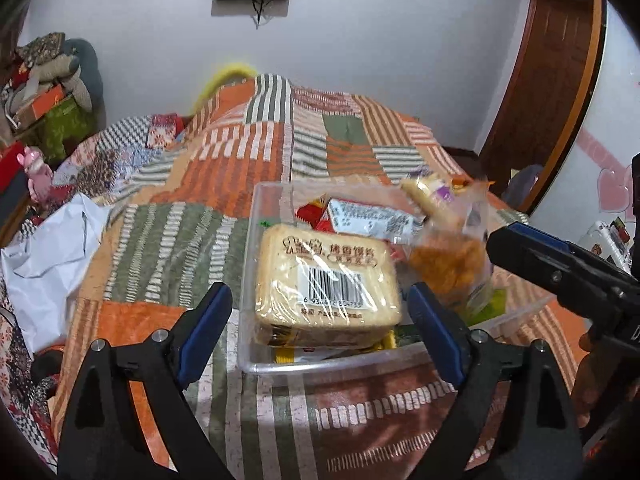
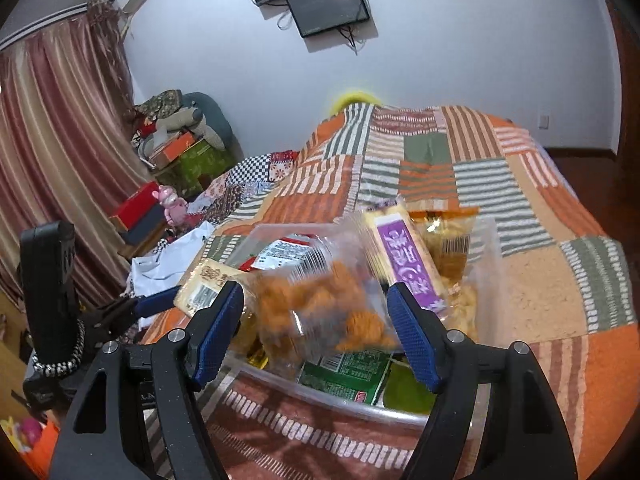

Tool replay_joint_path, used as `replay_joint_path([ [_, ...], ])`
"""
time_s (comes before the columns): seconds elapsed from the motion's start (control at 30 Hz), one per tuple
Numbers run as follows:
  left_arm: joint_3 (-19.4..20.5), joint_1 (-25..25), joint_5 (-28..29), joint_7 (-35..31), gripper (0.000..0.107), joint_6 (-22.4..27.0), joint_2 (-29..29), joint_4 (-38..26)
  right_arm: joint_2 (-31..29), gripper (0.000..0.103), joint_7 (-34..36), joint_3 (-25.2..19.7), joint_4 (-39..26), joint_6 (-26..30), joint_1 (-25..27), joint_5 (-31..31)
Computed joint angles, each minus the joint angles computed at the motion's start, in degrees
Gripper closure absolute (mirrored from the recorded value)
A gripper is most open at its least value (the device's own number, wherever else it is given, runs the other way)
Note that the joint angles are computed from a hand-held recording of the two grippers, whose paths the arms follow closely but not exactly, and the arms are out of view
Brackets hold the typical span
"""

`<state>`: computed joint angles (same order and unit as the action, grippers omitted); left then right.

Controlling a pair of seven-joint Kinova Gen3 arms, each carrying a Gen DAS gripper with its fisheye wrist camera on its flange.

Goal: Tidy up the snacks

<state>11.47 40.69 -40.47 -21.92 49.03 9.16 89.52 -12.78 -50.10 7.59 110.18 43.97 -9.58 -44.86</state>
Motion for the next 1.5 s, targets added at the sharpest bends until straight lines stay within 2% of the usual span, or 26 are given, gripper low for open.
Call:
replay_joint_path([
  [0.1, 0.5, 2.2, -4.1, 2.4, 0.018, 2.7, -0.9, -0.3, -1.9, 0.03, 0.0, -0.4, 0.3, -0.7, -0.2, 1.3],
  [0.3, 3.3, 5.7, -12.3, 8.2, 0.018, 8.7, -3.2, -0.6, -6.3, 0.03, -0.7, 1.4, 0.4, -0.3, -1.5, 2.7],
  [0.5, 8.0, 7.8, -19.0, 13.9, 0.018, 14.6, -6.3, -0.9, -11.9, 0.03, -3.0, 4.3, -0.3, 0.1, -3.8, 4.7],
  [0.67, 12.5, 10.4, -24.5, 17.8, 0.016, 21.6, -7.8, -1.8, -17.9, 0.03, -6.5, 5.6, -0.2, -0.2, -5.9, 7.5],
  [0.83, 16.2, 12.8, -27.9, 20.6, 0.007, 25.8, -8.9, -2.1, -23.4, 0.02, -10.2, 4.9, 0.2, -1.2, -7.7, 11.4],
  [0.9, 17.7, 14.3, -30.0, 21.3, 0.005, 29.2, -8.1, -2.9, -25.3, 0.015, -11.7, 4.0, 0.8, -2.2, -8.1, 13.0],
  [1.1, 18.6, 18.9, -33.0, 23.4, 0.005, 34.7, -7.2, -3.7, -28.8, 0.001, -16.7, 1.0, 2.6, -5.4, -7.7, 18.1],
  [1.23, 18.5, 20.7, -33.7, 24.7, 0.005, 36.0, -7.0, -3.3, -29.8, 0.0, -20.3, -1.4, 3.5, -6.8, -6.6, 21.8],
  [1.5, 17.8, 24.2, -36.3, 25.7, 0.005, 39.1, -5.6, -3.2, -31.0, 0.0, -26.0, -2.1, 4.3, -8.6, -9.3, 27.0],
])
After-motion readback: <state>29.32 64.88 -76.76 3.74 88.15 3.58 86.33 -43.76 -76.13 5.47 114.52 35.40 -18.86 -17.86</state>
